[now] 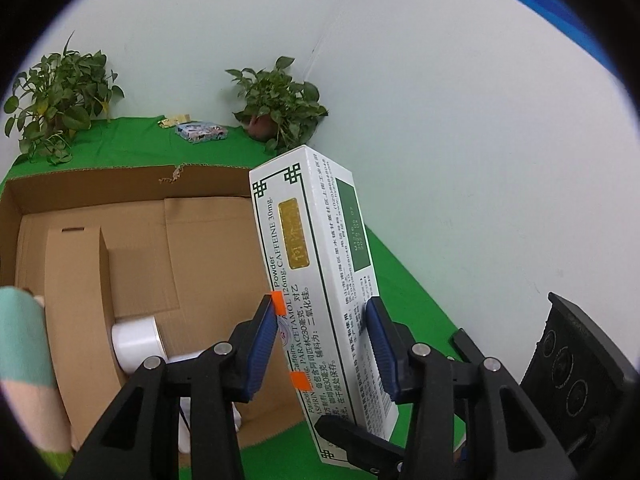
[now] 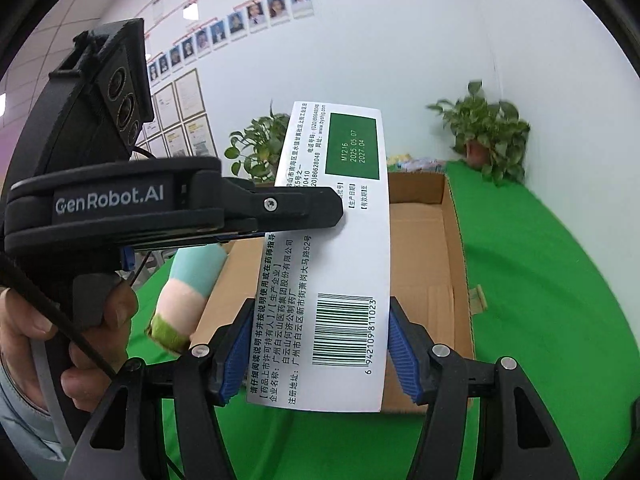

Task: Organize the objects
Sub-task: 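Lift the medicine box with the right gripper and carry it over the tray, then lower the medicine box beside the phone stand and open the right gripper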

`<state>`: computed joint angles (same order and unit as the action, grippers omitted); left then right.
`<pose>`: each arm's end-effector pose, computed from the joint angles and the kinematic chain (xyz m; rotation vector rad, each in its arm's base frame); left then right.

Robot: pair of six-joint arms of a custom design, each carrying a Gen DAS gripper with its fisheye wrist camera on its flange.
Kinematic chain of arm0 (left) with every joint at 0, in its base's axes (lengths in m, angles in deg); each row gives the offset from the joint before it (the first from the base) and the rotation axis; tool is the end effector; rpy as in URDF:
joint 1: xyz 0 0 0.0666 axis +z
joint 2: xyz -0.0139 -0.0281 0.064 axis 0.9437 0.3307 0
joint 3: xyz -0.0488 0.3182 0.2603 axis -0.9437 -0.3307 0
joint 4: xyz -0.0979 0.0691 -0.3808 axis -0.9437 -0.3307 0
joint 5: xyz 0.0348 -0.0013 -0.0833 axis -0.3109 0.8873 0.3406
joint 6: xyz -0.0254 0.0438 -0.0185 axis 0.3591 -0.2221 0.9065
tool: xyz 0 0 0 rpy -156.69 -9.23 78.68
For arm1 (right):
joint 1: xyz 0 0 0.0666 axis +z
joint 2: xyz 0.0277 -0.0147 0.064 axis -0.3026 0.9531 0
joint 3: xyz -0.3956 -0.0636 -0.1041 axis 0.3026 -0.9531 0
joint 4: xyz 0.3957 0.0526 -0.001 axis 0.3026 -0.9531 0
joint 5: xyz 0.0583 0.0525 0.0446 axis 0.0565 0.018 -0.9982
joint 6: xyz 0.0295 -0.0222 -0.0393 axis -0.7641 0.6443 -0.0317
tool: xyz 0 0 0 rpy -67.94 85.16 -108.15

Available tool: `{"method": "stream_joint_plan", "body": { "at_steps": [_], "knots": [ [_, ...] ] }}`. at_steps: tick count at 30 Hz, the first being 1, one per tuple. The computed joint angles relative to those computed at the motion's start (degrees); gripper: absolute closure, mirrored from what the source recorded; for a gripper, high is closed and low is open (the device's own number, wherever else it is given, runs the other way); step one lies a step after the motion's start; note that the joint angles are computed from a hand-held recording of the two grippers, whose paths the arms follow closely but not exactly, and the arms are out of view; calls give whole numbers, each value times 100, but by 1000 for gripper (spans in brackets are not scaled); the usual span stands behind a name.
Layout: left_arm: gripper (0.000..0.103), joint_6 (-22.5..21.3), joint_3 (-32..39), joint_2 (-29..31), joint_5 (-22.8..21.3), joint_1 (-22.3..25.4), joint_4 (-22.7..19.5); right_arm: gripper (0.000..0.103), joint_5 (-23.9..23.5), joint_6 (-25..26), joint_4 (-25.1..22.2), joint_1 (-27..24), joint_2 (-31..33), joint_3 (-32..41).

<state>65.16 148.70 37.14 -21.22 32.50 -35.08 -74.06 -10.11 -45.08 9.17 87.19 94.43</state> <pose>0.3228 -0.2498 0.5179 0.0258 2.2159 -0.6086 0.3329 0.1787 0.5085 -0.6212 2.1181 0.6014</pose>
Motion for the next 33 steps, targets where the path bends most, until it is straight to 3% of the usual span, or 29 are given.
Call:
{"method": "stream_joint_plan", "body": {
  "at_steps": [8,17,25,30,33],
  "knots": [
    [59,11,139,692,789,607,-147,45,-322,59,-234,-247,1124,562],
    [60,311,-350,1302,1511,952,241,45,-430,113,-117,-326,1758,155],
    [59,258,-439,1576,1531,930,388,45,-290,99,-152,-328,2062,95],
    [56,234,-420,1543,1369,885,231,45,-54,115,-183,-193,2004,54],
    [59,376,-420,1466,1369,875,59,45,219,115,-244,-42,1990,60]
  ]
}}
